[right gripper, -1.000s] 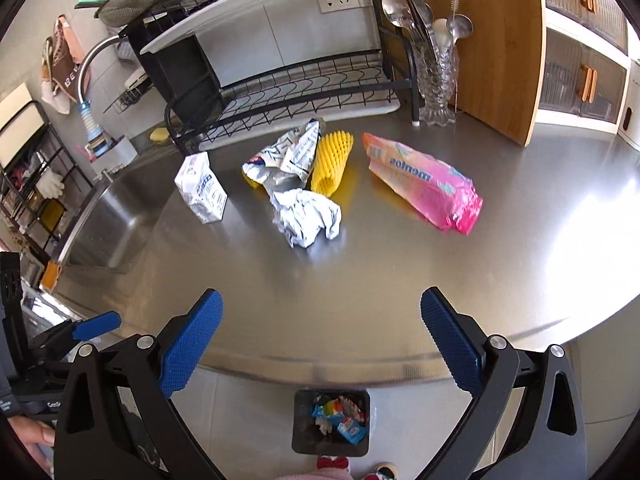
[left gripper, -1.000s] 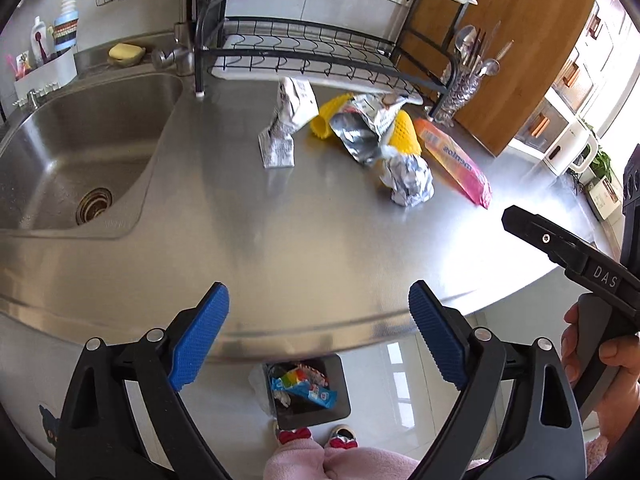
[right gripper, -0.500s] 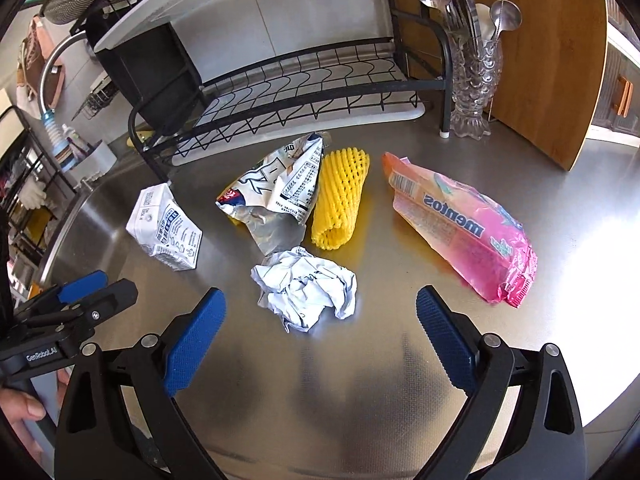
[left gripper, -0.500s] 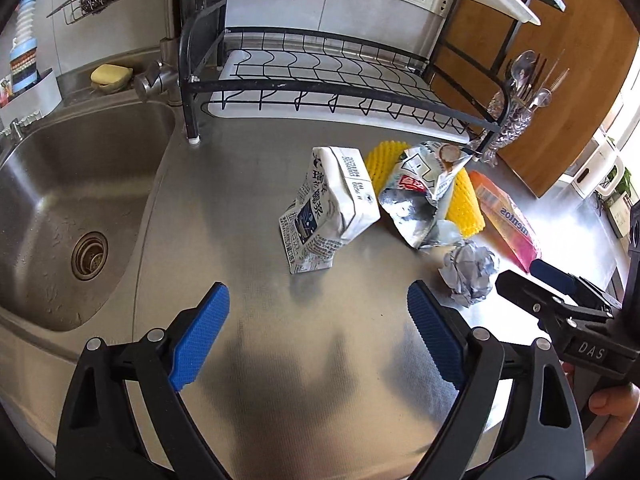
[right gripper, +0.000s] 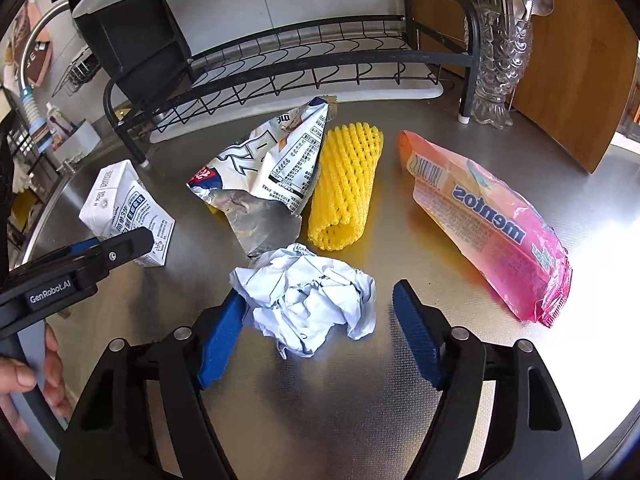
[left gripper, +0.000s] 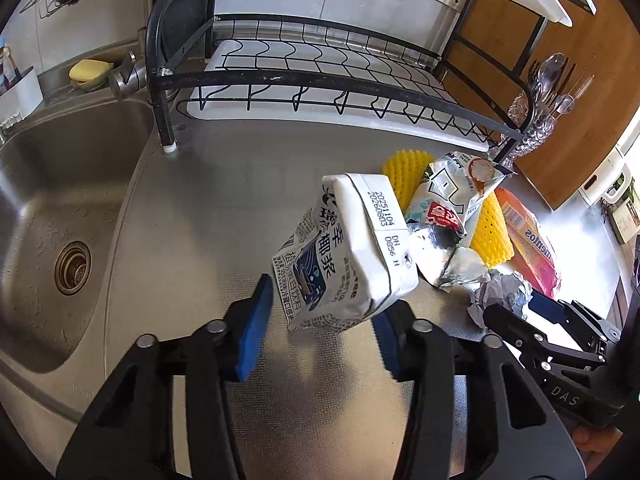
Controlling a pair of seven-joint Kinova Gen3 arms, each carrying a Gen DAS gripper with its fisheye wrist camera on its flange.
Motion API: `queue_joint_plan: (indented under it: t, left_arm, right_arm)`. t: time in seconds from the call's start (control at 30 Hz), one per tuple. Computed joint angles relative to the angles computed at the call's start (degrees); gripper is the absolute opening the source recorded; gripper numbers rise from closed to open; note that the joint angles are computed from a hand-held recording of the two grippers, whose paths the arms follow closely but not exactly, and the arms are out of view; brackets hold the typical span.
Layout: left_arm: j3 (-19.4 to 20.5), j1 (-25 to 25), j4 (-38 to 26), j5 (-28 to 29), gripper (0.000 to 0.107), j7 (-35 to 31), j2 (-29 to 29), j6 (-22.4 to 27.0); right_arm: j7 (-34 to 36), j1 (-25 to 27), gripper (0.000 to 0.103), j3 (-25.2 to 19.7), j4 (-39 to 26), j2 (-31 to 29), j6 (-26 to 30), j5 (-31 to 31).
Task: Collect trash
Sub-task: 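Grasp the white milk carton with the left gripper while the right gripper grasps crumpled white paper, then carry the milk carton and crumpled paper down over the black bin and open both grippers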
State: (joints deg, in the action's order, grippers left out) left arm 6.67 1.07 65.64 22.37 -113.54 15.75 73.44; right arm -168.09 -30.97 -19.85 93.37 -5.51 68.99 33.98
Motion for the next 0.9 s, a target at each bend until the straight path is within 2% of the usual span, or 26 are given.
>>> queue_joint_plan:
  t: [0.03,0.07,0.23,0.47,0.63,0.9]
  left_arm:
    - [0.02,0.15,-0.17,-0.22,0.027,0.02,0.10,0.16]
    - [0.07,0.38,-0.21,-0.57,0.022,-0.08,0.05,0.20]
    - [-0.12,0.30,1.24,-0.72,0.022,-1.21,-1.84,-0.60]
    - [-1.10,-0.52,4.93,0.59,0.022,-2.21,-6.60,-0.66]
    - [-2.53,-1.09,9.51,2.23,0.022,-3.54,-12.05,0.31]
    - [-5.98,-0.31,18.58,3.14,0.022,-5.07,-22.87,4.21]
  right_arm:
    - [0.00,-0.12,0.064,-0.20,-0.04,0.10,0.24,0.32]
    - [-0.20,-0.28,0.063,-0.43,0.01,0.16,0.50,0.87]
    - [-0.93,-1.04,0.054,-0.96,0.35,-0.52,1.04,1.49]
    - [-2.52,-1.48,0.054,-3.53,0.65,-2.74,2.15,2.85]
    - [-4.38,-1.33,0.054,-6.76,1.39,-5.64,3.99,2.83]
    - [-8.17,1.06,0.054,-14.85,3.18,-11.29,7.35,0.35]
